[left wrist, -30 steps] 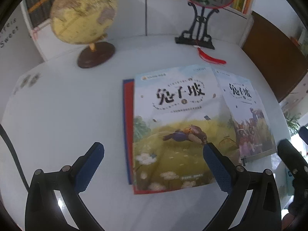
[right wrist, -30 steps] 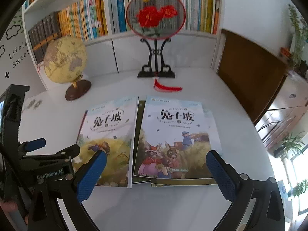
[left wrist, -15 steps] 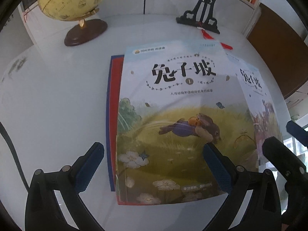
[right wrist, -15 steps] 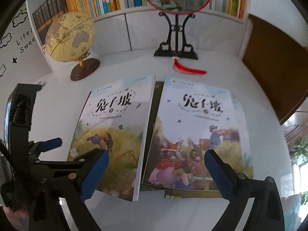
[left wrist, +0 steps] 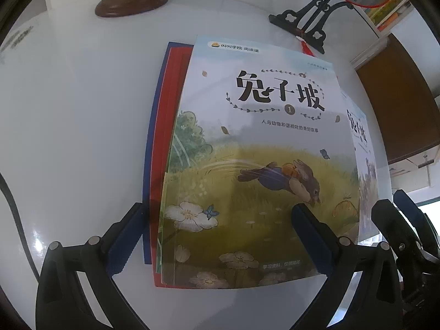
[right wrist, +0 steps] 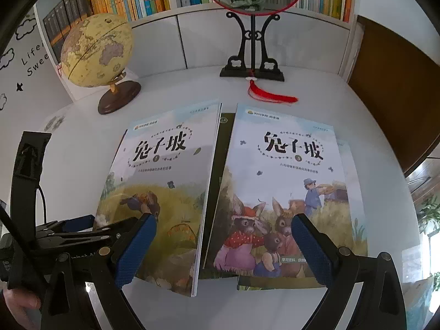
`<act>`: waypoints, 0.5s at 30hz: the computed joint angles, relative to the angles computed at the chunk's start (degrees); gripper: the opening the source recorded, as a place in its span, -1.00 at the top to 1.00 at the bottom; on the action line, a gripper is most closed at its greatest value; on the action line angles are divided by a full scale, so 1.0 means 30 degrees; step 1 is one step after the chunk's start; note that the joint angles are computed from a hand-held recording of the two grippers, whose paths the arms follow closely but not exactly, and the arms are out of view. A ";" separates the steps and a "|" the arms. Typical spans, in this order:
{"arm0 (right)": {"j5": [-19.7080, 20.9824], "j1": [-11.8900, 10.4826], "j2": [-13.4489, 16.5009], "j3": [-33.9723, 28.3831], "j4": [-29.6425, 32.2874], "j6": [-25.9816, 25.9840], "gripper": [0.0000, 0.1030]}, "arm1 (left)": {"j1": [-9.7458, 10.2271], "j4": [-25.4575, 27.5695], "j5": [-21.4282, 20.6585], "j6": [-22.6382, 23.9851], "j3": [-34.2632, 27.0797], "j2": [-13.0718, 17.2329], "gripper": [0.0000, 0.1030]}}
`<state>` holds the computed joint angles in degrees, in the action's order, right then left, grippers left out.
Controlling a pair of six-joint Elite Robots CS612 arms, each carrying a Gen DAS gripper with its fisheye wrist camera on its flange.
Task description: Organize books
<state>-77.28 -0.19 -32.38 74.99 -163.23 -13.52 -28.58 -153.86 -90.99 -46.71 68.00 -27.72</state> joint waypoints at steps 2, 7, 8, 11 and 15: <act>-0.0278 0.0063 0.0010 -0.0065 0.0080 0.0193 -0.92 | 0.0026 0.0088 -0.0189 -0.0038 -0.0013 -0.0011 -1.00; -0.0332 0.0163 0.0085 -0.0215 0.0469 0.0590 -0.92 | 0.0327 0.2090 -0.1492 0.1192 -0.0883 0.0112 -1.00; -0.0074 0.0156 0.0096 -0.0203 0.0413 0.0664 -0.92 | 0.0398 0.2747 -0.1467 0.1391 -0.1150 0.0139 -0.98; -0.0635 0.0316 0.0132 -0.0171 -0.0194 0.1069 -0.92 | 0.0308 0.1422 0.1003 0.2361 -0.0133 -0.0428 -0.98; -0.0629 0.0435 0.0407 -0.0790 0.0381 0.1082 -0.92 | 0.1029 -0.1493 -0.1178 0.3746 0.0197 -0.0240 -0.98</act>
<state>-79.17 1.12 -31.16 72.62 -162.09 -10.28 -25.50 -158.34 -94.53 -35.48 68.59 -28.44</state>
